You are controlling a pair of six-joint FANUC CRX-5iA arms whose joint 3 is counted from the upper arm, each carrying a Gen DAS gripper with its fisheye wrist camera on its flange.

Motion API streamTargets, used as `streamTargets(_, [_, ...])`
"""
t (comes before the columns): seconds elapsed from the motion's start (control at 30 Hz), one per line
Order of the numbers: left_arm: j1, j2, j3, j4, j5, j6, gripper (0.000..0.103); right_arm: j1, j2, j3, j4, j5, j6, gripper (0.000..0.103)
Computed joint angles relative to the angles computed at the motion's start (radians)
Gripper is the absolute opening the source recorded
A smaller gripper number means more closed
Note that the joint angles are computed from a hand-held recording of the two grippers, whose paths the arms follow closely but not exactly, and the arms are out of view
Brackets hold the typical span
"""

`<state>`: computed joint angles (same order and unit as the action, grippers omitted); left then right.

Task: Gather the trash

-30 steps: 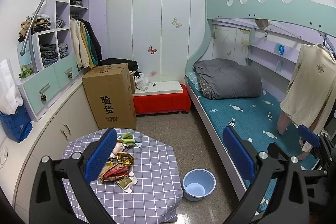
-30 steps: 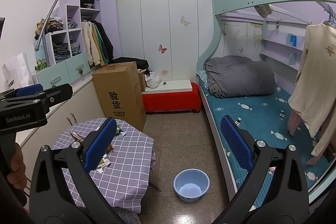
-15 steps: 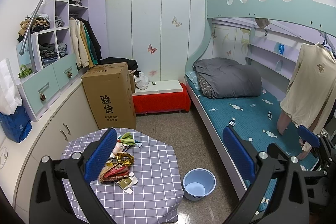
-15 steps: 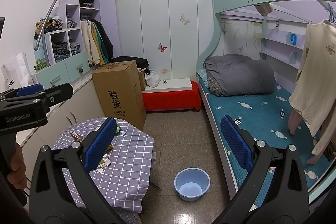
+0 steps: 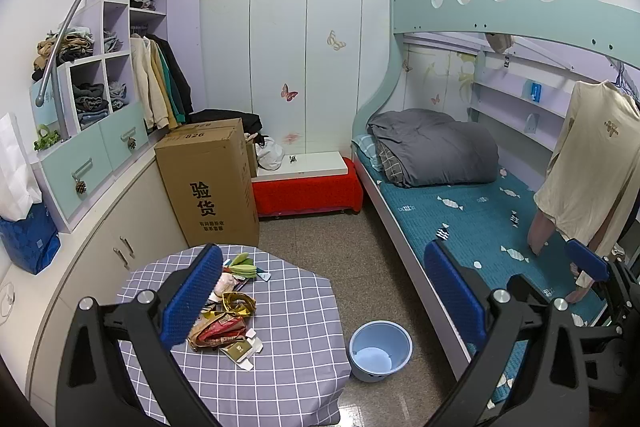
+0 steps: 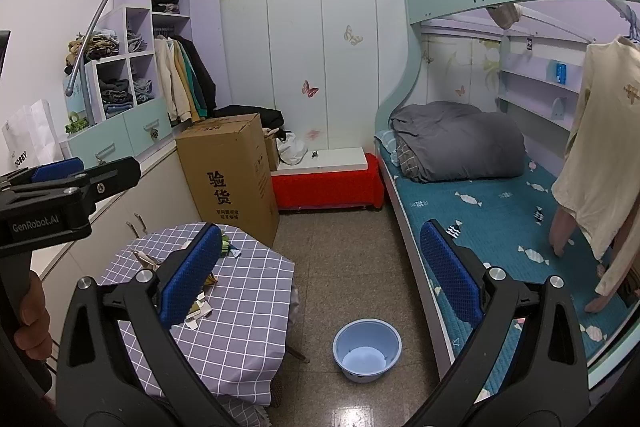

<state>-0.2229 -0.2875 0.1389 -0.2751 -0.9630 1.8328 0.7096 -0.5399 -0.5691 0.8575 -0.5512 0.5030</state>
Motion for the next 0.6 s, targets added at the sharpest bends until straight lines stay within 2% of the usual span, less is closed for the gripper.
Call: streamTargets(0.6, [-0.003,0.009,-0.007,-0.006,0.0,0.003,0.099,0.004,0.02,-0.009,0.008,0.013,-0.026,0.097])
